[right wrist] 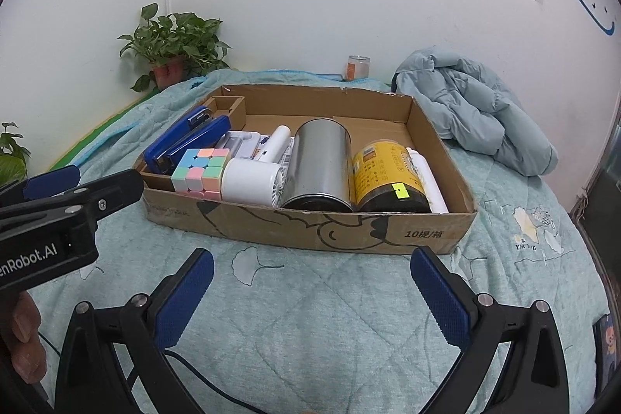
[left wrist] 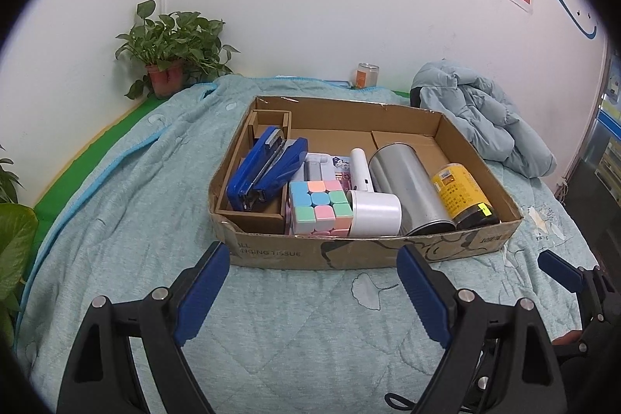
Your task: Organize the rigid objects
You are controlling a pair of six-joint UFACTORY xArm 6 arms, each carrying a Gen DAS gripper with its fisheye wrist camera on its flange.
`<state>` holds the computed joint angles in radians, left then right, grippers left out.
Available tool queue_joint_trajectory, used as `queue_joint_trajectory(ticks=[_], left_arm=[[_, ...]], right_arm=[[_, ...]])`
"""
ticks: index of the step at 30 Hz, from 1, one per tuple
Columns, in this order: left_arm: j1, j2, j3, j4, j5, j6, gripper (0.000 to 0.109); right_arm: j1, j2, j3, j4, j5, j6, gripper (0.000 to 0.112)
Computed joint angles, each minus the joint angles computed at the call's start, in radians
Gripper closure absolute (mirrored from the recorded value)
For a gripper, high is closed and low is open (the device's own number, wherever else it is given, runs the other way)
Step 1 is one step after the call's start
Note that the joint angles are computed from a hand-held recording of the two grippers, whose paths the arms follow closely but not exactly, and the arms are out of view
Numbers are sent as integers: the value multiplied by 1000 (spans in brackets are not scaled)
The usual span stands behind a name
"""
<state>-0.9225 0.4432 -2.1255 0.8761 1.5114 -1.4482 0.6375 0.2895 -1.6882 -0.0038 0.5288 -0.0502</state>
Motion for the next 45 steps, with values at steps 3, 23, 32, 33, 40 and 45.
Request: queue_joint_trajectory(ticks=[3,23,32,33,40,45], left_arm=[[2,5,-5,1,-2,8,20],[14,-9,21,-39,-27,8,20],[16,8,-2,-43,-8,28,20],[17,8,-1,-44,-9,29,20],[26,-1,21,-54,-34,26,20],[23,-4,31,-28,-24,-3,19]], right_arm=[[-2,5,-7,-9,3,6,10],[0,27,-31,-38,18,27,10],[-1,38,-42,-33,27,37,10],[-2,42,-49,-32,31,37,10],[-4,52,-59,-34,31,38,10],[-7,61,-67,-36,28,51,10]])
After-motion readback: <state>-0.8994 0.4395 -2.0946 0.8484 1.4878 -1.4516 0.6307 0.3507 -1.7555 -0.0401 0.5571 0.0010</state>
